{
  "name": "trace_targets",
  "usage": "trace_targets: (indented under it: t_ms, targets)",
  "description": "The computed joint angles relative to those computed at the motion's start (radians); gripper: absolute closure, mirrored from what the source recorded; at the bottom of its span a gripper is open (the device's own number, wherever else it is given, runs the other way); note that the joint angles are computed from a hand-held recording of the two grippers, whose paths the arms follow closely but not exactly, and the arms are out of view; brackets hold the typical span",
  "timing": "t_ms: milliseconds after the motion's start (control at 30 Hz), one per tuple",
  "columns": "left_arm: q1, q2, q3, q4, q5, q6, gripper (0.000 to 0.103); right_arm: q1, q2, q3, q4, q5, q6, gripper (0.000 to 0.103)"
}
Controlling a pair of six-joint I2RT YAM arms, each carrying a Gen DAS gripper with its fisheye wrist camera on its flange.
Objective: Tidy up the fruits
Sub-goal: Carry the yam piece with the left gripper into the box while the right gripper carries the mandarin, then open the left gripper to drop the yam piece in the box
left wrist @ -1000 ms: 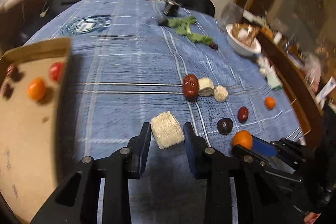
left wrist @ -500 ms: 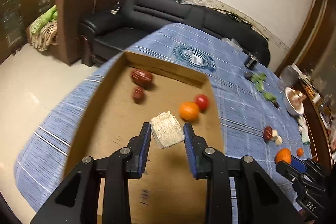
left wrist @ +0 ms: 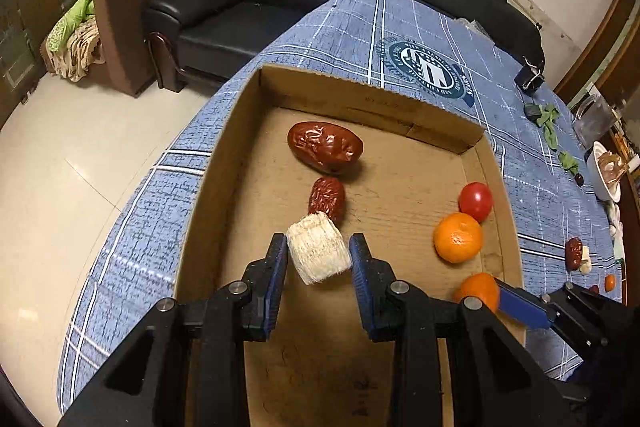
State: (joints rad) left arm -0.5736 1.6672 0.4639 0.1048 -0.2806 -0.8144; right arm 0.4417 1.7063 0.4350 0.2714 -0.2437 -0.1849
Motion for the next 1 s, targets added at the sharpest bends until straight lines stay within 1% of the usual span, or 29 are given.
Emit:
trace_targets:
  t_ms: [67,133,167,200,267,300,333,400,467,567,600,667,733,867,933,1000]
  targets:
    - [0.013,0.022,0.007,0.013,0.016,0.010,0.072,0.015,0.031,0.017,0.011,0.024,0.001,0.071]
    - [0.015,0.024,0.001,0.033,0.012,0.014,0.072,0.028,0.040,0.020,0.015,0.044,-0.003,0.071]
    - [0.019,0.023,-0.001,0.040,0.017,0.016,0.069,0.034,0.054,0.030,0.020,0.050,-0.003,0.070]
    - [0.023,0.021,-0.007,0.056,0.027,0.019,0.062,0.039,0.062,0.031,0.028,0.056,-0.002,0.070]
    - [0.025,0.022,-0.021,0.097,0.047,0.027,0.056,0.046,0.070,0.037,0.036,0.061,0.013,0.070]
    - [0.014,0.027,-0.018,0.096,0.035,0.025,0.055,0.046,0.071,0.036,0.036,0.056,0.017,0.070]
    - [0.001,0.038,-0.009,0.091,0.020,0.025,0.052,0.048,0.072,0.039,0.036,0.054,0.018,0.070]
    - [-0.017,0.051,0.002,0.089,0.010,0.029,0.043,0.052,0.052,0.024,0.043,0.053,0.020,0.070]
    - [-0.036,0.060,0.005,0.092,0.000,0.034,0.039,0.037,0.019,-0.003,0.056,0.039,0.018,0.070]
    - [-0.055,0.065,-0.003,0.107,-0.010,0.050,0.037,-0.004,-0.089,-0.085,0.088,0.011,0.023,0.069]
    - [-0.059,0.064,-0.006,0.108,-0.013,0.057,0.037,-0.026,-0.147,-0.125,0.099,0.001,0.025,0.070]
    - [-0.066,0.059,-0.016,0.111,-0.015,0.075,0.037,-0.069,-0.240,-0.177,0.092,-0.017,0.026,0.070]
    - [-0.062,0.046,-0.035,0.130,-0.003,0.090,0.037,-0.126,-0.329,-0.215,0.055,-0.051,0.015,0.070]
    - [-0.047,0.034,-0.067,0.181,0.030,0.118,0.037,-0.269,-0.445,-0.260,-0.014,-0.117,-0.038,0.070]
    - [-0.030,0.022,-0.091,0.219,0.059,0.128,0.037,-0.368,-0.499,-0.282,-0.058,-0.165,-0.079,0.070]
    - [-0.015,0.005,-0.121,0.265,0.087,0.116,0.037,-0.490,-0.531,-0.291,-0.116,-0.233,-0.134,0.070]
